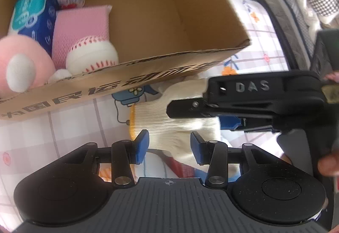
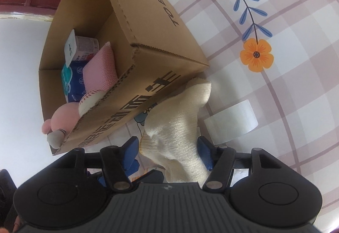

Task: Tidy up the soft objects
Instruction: 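Lift the glove with the right gripper and carry it over the box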

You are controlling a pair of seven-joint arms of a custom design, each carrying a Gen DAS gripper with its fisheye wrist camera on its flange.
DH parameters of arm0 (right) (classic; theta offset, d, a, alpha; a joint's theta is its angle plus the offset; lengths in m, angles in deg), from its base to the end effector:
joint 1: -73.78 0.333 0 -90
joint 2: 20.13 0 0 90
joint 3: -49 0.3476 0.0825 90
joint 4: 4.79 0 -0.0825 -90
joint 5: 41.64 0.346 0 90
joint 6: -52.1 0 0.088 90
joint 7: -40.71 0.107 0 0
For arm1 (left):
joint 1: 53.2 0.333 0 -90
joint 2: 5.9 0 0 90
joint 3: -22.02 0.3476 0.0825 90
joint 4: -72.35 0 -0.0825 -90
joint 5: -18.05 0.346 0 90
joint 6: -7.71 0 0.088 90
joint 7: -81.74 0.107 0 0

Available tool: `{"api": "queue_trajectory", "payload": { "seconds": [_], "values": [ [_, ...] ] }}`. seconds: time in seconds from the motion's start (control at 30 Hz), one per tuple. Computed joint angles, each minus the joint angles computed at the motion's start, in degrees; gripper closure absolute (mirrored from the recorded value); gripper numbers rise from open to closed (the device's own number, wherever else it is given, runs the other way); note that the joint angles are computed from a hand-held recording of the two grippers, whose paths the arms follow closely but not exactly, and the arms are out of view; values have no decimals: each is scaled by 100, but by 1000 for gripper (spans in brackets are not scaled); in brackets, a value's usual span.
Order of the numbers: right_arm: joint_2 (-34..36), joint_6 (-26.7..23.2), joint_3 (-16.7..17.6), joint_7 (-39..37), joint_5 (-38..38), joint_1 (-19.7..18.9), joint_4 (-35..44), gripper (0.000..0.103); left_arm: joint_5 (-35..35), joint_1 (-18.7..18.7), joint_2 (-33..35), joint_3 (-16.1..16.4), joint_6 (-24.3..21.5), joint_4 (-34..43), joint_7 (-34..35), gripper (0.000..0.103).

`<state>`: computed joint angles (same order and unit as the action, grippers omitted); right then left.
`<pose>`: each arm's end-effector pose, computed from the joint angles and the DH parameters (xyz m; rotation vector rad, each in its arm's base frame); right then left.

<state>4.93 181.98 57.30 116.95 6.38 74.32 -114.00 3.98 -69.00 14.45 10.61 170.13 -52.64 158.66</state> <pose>0.6040 0.1053 0.3268 -1.6514 2.0236 0.6993 0.5217 -0.2474 0.3181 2.1643 -2.1658 0.5289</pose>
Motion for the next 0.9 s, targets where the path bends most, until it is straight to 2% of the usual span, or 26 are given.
{"api": "queue_trajectory", "payload": {
  "seconds": [0.13, 0.2, 0.3, 0.47, 0.7, 0.9],
  "values": [
    [8, 152, 19, 57, 85, 37, -97, 53, -87, 105, 228, -75, -188, 230, 215, 61],
    [-15, 225, 41, -4, 154, 28, -155, 68, -114, 124, 288, -94, -216, 301, 304, 61],
    [-56, 249, 59, -111, 232, 9, -228, 79, -137, 119, 312, -90, -227, 332, 368, 61],
    [-186, 312, 57, -304, 417, 2, -361, 83, -285, 212, 188, -163, -126, 194, 610, 61],
    [-451, 117, -62, -613, 631, -81, -452, 86, -512, 277, -90, -220, -103, 51, 824, 61],
    [-870, -222, -196, -737, 686, -34, -390, 86, -749, 324, -749, -271, -99, -214, 930, 61]
  ]
}}
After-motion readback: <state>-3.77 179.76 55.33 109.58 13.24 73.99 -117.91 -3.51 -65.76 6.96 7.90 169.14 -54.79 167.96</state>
